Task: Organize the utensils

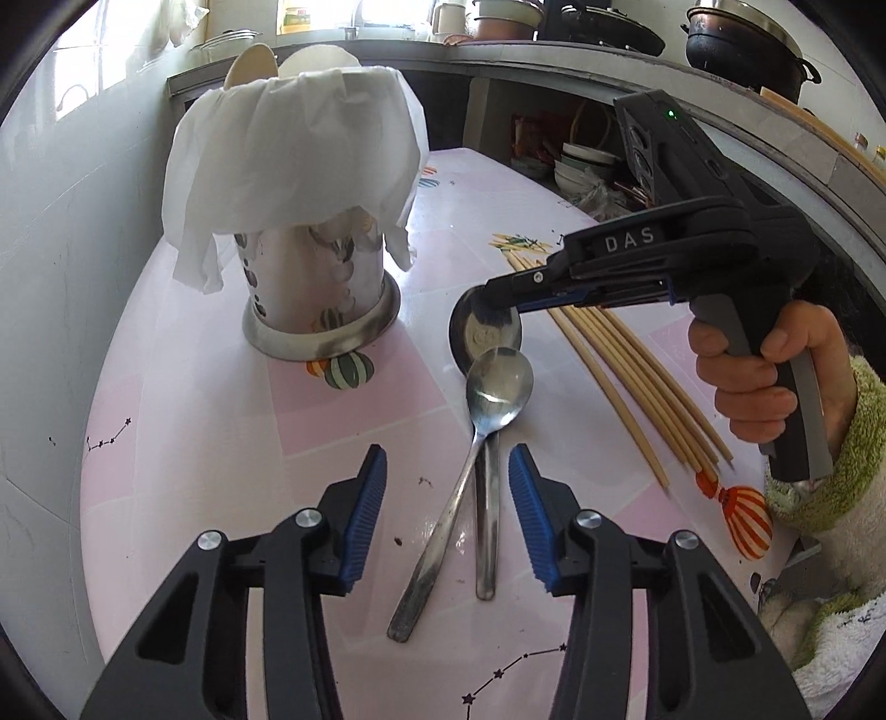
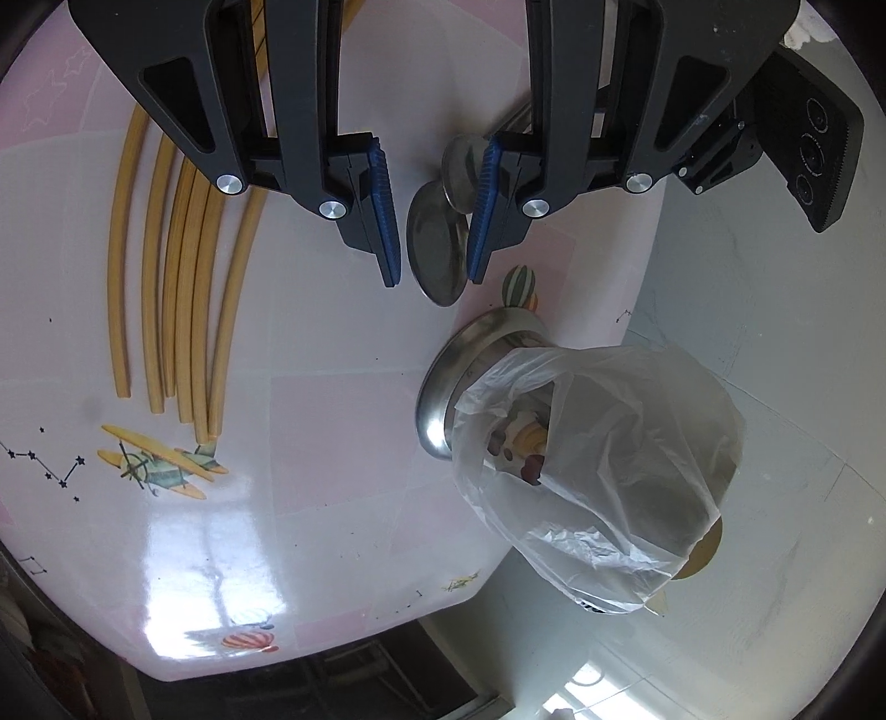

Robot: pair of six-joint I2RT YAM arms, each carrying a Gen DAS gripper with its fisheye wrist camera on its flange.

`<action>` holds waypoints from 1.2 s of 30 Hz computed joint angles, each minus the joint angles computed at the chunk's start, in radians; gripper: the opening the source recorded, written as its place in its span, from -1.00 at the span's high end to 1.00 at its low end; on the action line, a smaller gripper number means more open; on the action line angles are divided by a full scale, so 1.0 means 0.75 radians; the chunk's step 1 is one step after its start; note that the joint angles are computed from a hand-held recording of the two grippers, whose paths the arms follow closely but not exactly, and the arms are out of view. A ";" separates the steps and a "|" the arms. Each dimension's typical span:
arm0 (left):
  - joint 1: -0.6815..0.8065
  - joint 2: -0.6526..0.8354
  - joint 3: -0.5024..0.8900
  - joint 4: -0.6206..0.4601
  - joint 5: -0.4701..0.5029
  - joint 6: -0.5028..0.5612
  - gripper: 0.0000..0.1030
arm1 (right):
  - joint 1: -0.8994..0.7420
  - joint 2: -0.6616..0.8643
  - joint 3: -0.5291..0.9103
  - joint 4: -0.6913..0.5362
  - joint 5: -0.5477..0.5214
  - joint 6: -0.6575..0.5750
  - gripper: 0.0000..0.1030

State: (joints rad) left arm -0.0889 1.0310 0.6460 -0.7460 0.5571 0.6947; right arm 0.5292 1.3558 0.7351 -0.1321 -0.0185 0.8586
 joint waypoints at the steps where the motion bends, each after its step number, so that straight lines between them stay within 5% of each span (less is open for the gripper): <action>1: 0.005 0.008 -0.006 -0.007 -0.005 0.028 0.14 | 0.000 0.004 0.001 -0.001 -0.003 0.000 0.55; 19: -0.108 0.140 -0.033 0.110 -0.136 0.000 0.81 | -0.002 0.127 0.030 0.078 -0.018 -0.047 0.96; 27: -0.091 0.115 -0.048 0.108 -0.171 -0.052 0.89 | 0.052 0.167 0.091 0.036 0.049 -0.086 0.99; 36: -0.021 -0.021 -0.054 -0.060 -0.302 -0.175 0.89 | 0.131 0.133 0.067 -0.015 0.108 -0.104 0.99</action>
